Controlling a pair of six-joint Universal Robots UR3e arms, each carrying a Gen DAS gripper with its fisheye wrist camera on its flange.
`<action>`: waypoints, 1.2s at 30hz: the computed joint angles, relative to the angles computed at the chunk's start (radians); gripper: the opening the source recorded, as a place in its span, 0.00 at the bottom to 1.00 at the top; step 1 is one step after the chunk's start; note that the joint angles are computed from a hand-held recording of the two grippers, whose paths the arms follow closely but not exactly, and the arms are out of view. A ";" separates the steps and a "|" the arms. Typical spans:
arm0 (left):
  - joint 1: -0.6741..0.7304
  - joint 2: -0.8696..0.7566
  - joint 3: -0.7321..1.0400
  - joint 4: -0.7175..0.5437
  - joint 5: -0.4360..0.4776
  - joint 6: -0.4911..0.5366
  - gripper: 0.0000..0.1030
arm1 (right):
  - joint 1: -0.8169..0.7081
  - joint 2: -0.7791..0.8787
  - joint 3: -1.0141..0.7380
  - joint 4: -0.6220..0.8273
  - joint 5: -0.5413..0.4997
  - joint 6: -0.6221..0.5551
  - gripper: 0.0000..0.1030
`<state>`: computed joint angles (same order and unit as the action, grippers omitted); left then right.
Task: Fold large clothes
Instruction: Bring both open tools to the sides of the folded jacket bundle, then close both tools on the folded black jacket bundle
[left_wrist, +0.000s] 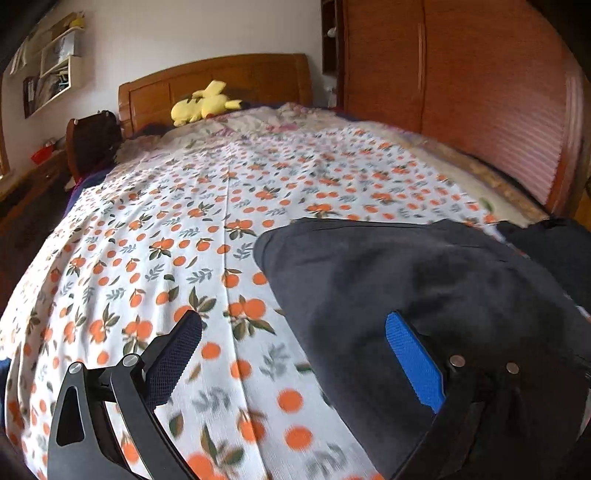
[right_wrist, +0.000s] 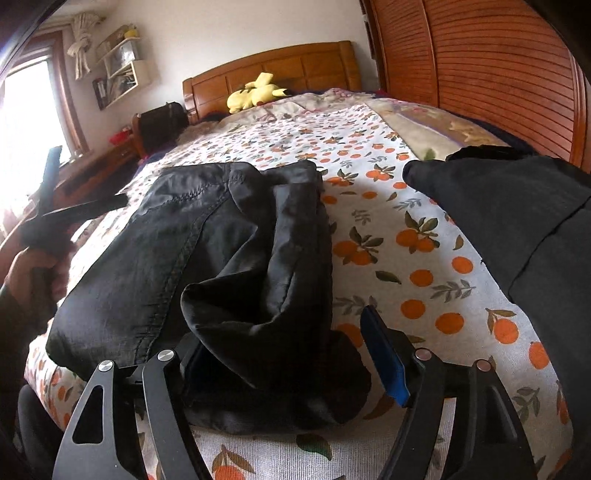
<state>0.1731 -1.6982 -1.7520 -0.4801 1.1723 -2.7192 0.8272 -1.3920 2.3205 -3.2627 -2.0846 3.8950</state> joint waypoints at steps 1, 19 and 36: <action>-0.014 -0.055 0.057 -0.009 0.025 -0.011 0.98 | 0.003 0.001 -0.003 0.004 -0.004 -0.001 0.69; -0.085 -0.409 0.469 -0.134 0.122 -0.074 0.99 | -0.002 0.001 -0.013 0.022 0.024 0.003 0.69; -0.107 -0.367 0.511 -0.251 0.041 -0.073 0.15 | 0.030 0.014 -0.049 -0.001 0.048 -0.006 0.16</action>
